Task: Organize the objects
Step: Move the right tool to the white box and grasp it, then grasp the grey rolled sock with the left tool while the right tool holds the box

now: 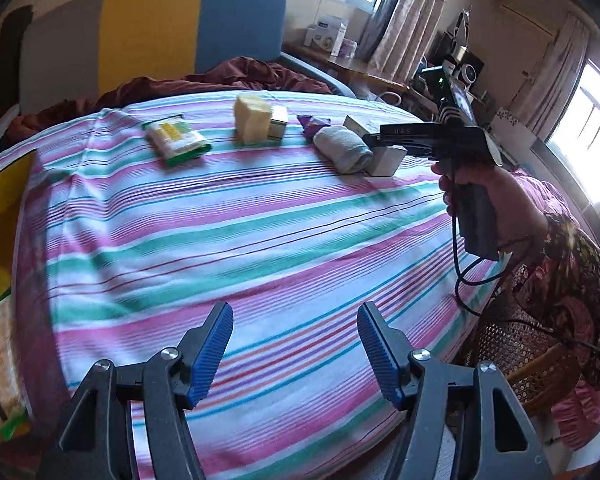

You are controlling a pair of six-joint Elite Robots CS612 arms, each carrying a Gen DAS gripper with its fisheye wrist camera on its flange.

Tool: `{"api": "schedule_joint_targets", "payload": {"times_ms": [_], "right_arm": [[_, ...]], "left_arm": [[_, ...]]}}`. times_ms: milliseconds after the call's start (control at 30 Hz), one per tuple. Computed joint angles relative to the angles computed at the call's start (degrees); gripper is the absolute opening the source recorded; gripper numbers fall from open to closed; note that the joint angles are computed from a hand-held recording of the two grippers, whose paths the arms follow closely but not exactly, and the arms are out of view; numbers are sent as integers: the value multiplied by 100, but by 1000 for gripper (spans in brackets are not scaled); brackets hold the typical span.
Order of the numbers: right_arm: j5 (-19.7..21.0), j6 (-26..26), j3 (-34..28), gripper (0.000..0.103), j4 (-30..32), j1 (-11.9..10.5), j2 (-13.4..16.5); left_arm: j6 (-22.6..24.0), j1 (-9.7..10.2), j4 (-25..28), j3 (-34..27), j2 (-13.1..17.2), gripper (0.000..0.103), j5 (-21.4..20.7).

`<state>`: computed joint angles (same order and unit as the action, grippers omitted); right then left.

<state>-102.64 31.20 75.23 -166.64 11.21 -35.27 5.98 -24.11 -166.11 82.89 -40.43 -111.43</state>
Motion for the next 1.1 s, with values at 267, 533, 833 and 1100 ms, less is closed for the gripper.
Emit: {"api": "schedule_joint_targets", "payload": {"times_ms": [267, 533, 833, 1100], "right_arm": [[-750, 207, 156, 52, 601, 71, -241], [-711, 359, 91, 52, 1053, 15, -207], [-521, 525, 128, 52, 1077, -45, -248], [-727, 639, 135, 52, 1400, -55, -302]], "left_arm": [[-205, -113, 516, -524, 237, 66, -111], [-907, -254, 656, -1290, 615, 66, -126], [-1570, -428, 952, -2299, 1159, 67, -75], [-2057, -533, 1418, -3112, 1612, 71, -11]]}}
